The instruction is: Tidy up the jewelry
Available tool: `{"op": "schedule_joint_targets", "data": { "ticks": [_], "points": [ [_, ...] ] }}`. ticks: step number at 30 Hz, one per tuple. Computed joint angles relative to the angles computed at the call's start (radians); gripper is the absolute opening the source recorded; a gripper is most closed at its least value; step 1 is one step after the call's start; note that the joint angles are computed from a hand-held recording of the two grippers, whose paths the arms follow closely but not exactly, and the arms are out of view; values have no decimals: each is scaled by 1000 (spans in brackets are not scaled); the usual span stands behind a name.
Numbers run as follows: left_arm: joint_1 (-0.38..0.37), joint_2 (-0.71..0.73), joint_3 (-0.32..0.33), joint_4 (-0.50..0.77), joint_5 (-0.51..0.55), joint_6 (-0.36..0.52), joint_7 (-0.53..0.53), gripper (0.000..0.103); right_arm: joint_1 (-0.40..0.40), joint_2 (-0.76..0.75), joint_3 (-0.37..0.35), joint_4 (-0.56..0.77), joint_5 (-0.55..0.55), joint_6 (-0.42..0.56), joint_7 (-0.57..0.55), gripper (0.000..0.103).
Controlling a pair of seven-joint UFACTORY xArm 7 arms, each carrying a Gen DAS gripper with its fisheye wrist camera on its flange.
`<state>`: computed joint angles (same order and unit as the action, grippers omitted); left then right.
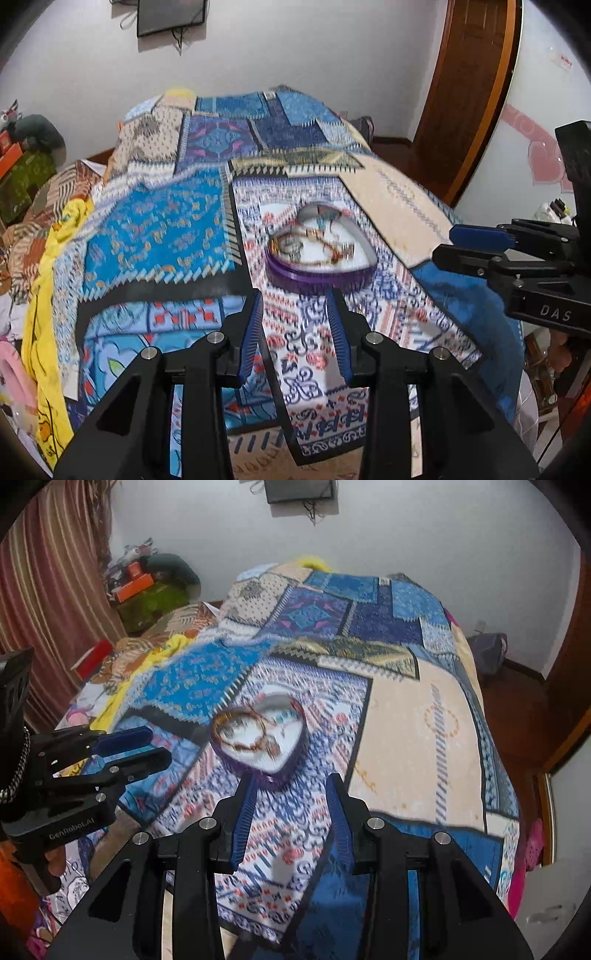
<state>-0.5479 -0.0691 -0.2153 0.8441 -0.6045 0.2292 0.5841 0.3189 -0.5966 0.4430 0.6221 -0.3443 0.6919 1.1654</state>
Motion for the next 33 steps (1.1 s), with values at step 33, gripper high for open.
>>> {"op": "schedule_joint_targets", "data": {
  "ticks": [33],
  "points": [
    [34, 165, -114, 83, 8, 39, 34, 10, 37, -9, -38, -110, 82, -73, -24, 35]
  ]
}}
